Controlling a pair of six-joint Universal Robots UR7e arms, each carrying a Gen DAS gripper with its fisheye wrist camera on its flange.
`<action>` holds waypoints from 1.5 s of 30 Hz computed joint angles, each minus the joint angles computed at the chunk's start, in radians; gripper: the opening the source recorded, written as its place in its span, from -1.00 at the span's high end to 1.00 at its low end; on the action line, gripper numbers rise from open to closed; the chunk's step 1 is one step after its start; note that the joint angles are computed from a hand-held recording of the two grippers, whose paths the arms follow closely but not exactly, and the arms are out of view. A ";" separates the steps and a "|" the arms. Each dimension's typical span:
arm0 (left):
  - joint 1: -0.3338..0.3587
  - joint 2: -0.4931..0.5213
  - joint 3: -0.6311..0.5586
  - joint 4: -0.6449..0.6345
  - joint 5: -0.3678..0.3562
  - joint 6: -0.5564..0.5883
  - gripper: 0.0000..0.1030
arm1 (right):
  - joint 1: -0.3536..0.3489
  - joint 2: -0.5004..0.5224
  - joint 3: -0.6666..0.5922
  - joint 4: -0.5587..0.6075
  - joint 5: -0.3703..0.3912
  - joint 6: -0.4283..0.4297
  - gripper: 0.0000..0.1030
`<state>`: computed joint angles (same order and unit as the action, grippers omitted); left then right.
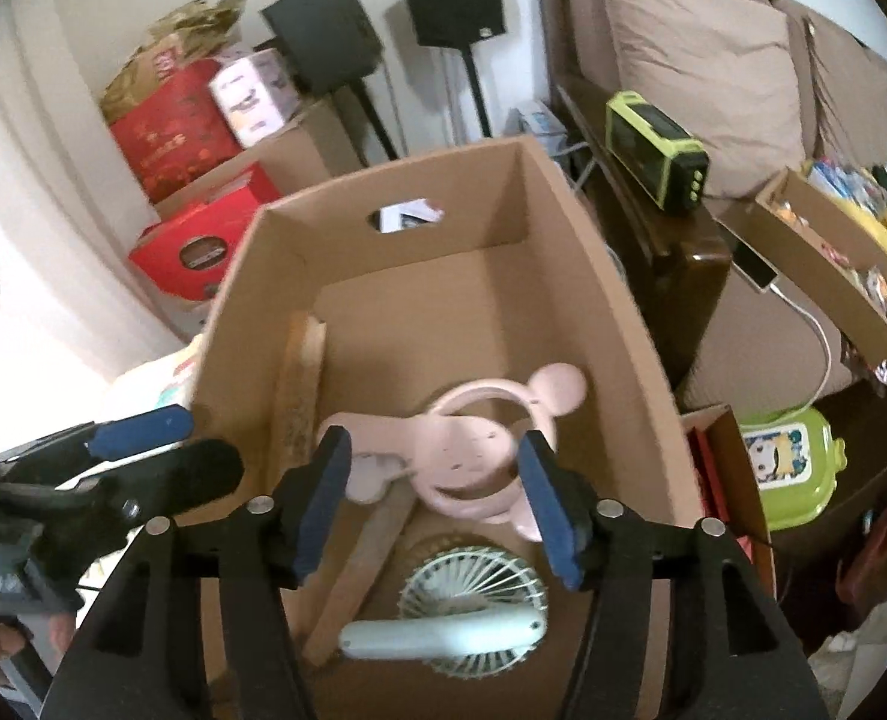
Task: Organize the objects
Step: 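Lower the pink fan into the cardboard box and open the left gripper, then move the left gripper over the beige plastic clip on the table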
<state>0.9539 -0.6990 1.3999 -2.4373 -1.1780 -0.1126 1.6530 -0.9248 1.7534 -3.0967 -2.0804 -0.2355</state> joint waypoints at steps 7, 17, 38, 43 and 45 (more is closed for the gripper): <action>0.007 -0.101 0.106 -0.027 0.045 -0.042 -0.74 | 0.038 0.004 0.023 -0.004 -0.004 -0.009 -0.36; 0.026 -0.205 0.223 -0.044 0.110 -0.081 -0.74 | 0.084 0.024 0.039 0.017 -0.035 0.005 -0.51; 0.034 -0.423 0.439 -0.099 0.277 -0.116 -0.99 | 0.176 0.074 0.067 -0.028 -0.052 -0.034 -1.00; 0.059 -0.478 0.472 -0.080 0.272 -0.130 -1.00 | 0.197 0.092 0.065 -0.020 -0.052 -0.042 -0.99; 0.067 -0.503 0.493 -0.081 0.289 -0.119 -1.00 | 0.205 0.097 0.068 -0.016 -0.046 -0.045 -0.99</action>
